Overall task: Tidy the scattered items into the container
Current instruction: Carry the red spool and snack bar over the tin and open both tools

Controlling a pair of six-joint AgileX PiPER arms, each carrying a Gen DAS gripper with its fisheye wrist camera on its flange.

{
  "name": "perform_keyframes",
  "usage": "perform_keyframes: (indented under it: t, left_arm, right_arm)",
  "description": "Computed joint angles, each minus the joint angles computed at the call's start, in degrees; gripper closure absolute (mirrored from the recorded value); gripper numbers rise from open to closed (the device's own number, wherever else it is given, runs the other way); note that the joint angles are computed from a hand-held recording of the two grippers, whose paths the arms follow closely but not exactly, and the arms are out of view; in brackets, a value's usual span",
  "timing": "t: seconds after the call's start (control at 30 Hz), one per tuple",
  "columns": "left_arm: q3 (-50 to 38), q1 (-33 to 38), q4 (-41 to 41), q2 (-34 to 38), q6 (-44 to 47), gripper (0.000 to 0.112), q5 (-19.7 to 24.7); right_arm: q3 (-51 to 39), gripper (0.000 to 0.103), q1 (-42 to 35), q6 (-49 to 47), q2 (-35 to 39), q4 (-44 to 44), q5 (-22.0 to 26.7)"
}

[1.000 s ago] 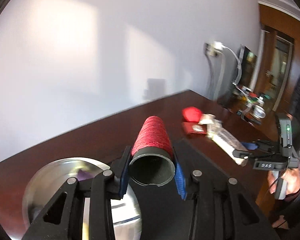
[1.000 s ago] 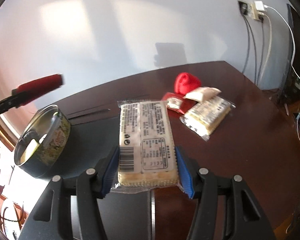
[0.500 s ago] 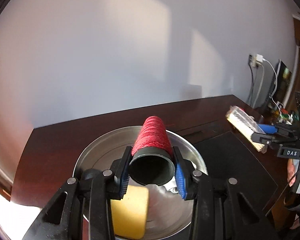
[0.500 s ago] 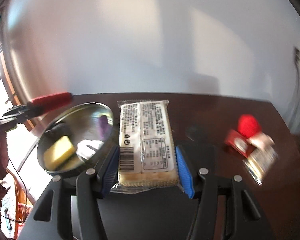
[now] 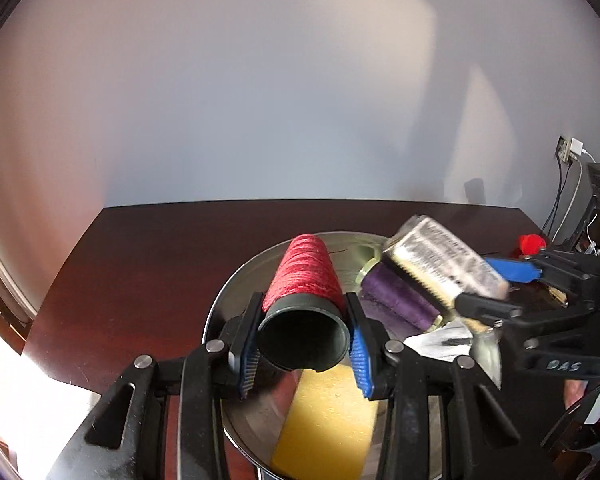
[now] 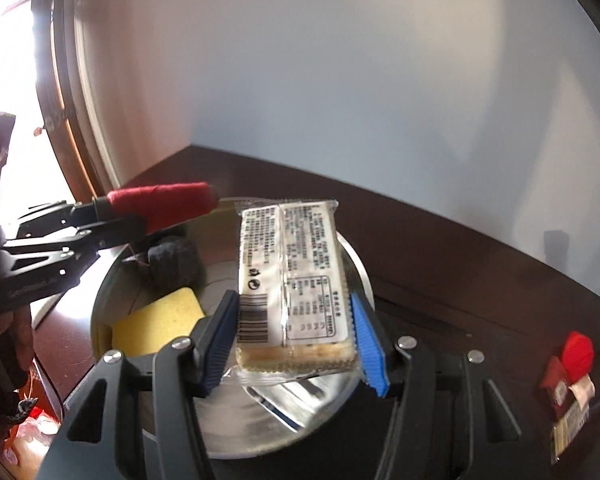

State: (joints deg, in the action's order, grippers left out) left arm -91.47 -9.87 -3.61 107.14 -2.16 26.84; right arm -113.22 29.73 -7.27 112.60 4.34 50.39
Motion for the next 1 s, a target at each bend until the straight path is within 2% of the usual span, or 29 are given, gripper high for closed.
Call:
perform_keyframes:
  t: [0.1,0.27,0.4,0.47,0.5,0.53,0.57,0.6,0.63,0.67,0.73,0.9,0.93,1.0]
  left_arm:
    - [-1.76,0.71,-2.26,2.21,2.22,0.072,0.55]
    - [-4.52,0.76,-5.18,4.95,5.59,0.072,1.79]
    - [-5.96,-0.01,-4.64,6.37,5.34,0.072,2.92]
    - [-6.18,-0.39,-1.55,6.82,2.41,0.071,3.05]
    - [-6.25,-0.66,0.96,6.95,-0.08,0.067,3.23]
    - [-6.24,-0.83,3.17,7.0,-2.31,0.055,3.35]
    - [-6.1,-0.9,4.97,6.91,-4.26,0.047,3.3]
    - [-5.78,-0.97,6.33,6.65,-5.75,0.035,3.21]
    - [-5.1,-1.09,6.85,6.06,-6.39,0.033,2.99]
    - [-4.42,-1.2,7.37,5.47,-7.02,0.033,2.78]
    - [-2.58,-1.33,7.58,3.76,-7.63,0.033,1.82]
    - [1.85,-0.63,11.11,-0.39,-13.08,0.032,-1.7]
    - [2.62,-0.42,12.65,-1.1,-15.28,0.025,-2.79]
    - [5.81,-0.64,18.87,-3.73,-23.18,0.02,-6.28]
  right_arm:
    - [-6.87,0.047,1.38,2.07,4.97,-2.15,4.06]
    - [-9.95,0.047,1.94,3.96,7.59,-3.49,5.7]
    - [-14.28,0.047,2.47,4.78,11.08,-3.65,7.7]
    - [-16.69,0.047,2.93,5.06,12.95,-3.79,8.83]
    - [-17.79,0.046,3.35,4.57,13.76,-3.79,9.37]
    - [-18.92,0.046,3.8,3.94,14.57,-3.77,9.94]
    - [-18.33,0.045,4.13,4.03,14.34,-4.09,9.15]
    - [-17.21,0.037,4.42,4.32,13.81,-4.51,7.95]
    - [-16.14,0.026,4.72,4.62,13.31,-4.94,6.79]
    - [-15.24,0.023,4.87,4.97,12.77,-5.02,5.98]
    - [-13.48,0.021,5.1,5.71,11.67,-5.02,4.51]
    - [-0.19,0.021,4.38,4.23,2.15,-0.98,-3.72]
    - [2.74,0.021,4.15,3.88,-0.2,0.07,-5.52]
    - [8.14,0.016,3.45,3.28,-4.78,2.15,-8.69]
